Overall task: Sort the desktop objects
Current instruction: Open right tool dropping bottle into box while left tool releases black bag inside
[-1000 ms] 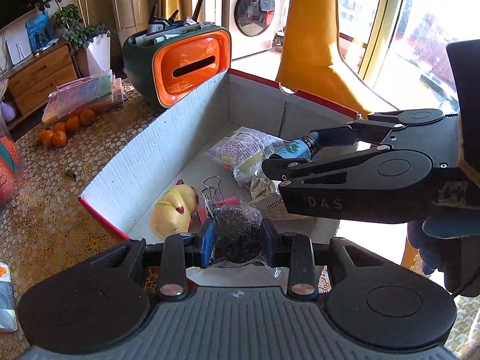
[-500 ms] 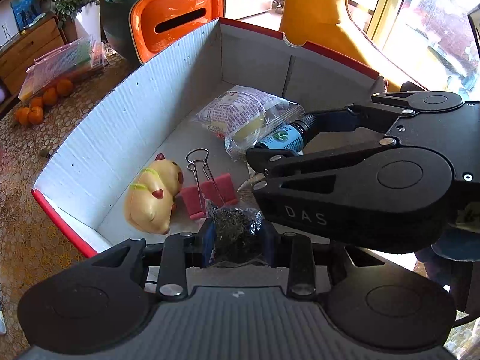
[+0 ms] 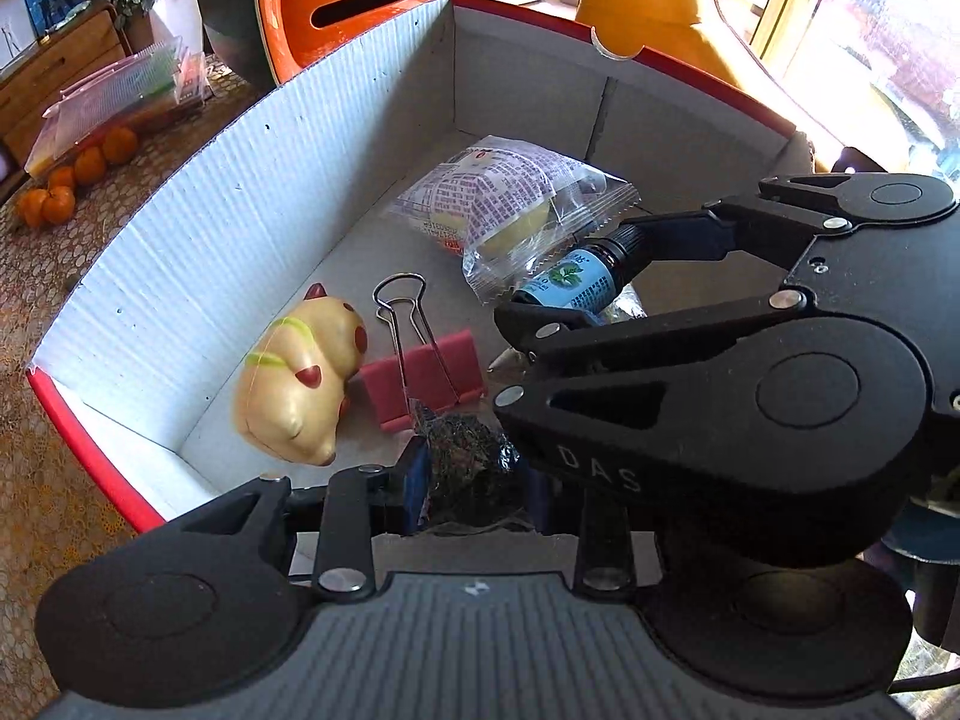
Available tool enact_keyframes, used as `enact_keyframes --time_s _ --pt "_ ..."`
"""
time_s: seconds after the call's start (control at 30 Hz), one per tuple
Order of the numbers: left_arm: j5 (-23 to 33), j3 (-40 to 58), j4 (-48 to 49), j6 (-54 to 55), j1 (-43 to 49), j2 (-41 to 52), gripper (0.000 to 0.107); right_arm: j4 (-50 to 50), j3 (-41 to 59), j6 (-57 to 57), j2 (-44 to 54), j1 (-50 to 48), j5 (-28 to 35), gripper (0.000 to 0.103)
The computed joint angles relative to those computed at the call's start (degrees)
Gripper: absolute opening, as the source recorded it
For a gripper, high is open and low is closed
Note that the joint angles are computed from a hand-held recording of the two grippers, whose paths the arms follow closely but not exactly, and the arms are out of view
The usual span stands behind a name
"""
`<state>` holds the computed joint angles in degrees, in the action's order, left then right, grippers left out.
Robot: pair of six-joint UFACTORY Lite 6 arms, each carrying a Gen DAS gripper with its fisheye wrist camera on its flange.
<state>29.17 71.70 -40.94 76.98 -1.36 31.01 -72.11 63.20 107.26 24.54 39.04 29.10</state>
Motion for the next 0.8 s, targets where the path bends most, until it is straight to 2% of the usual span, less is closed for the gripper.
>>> enact_keyframes --time_s 0.1,0.23,0.5,0.67,0.8 --pt "0.8 0.11 0.29 -0.31 0.21 -0.02 0.032 0.54 0.27 -0.67 0.32 -0.05 0.21 0.061" --pt "-0.77 -2.65 -3.36 3.61 0.68 -2.31 0.039 1.93 0.82 -2.38 0.49 -0.05 0.31 0.062" --pt "0.53 -5.95 -9.04 9.54 3.07 -6.3 0.04 2.73 0.64 -2.62 -1.08 1.12 1.99 0.067" --pt "5.07 -7.44 -11.61 12.16 6.6 -8.93 0.047 3.63 0.24 -3.03 -3.18 2.67 3.61 0.074" --pt "8.44 -11.38 -15.32 17.17 10.11 -14.03 0.048 3.64 -0.96 -1.86 -5.83 4.33 4.69 0.074"
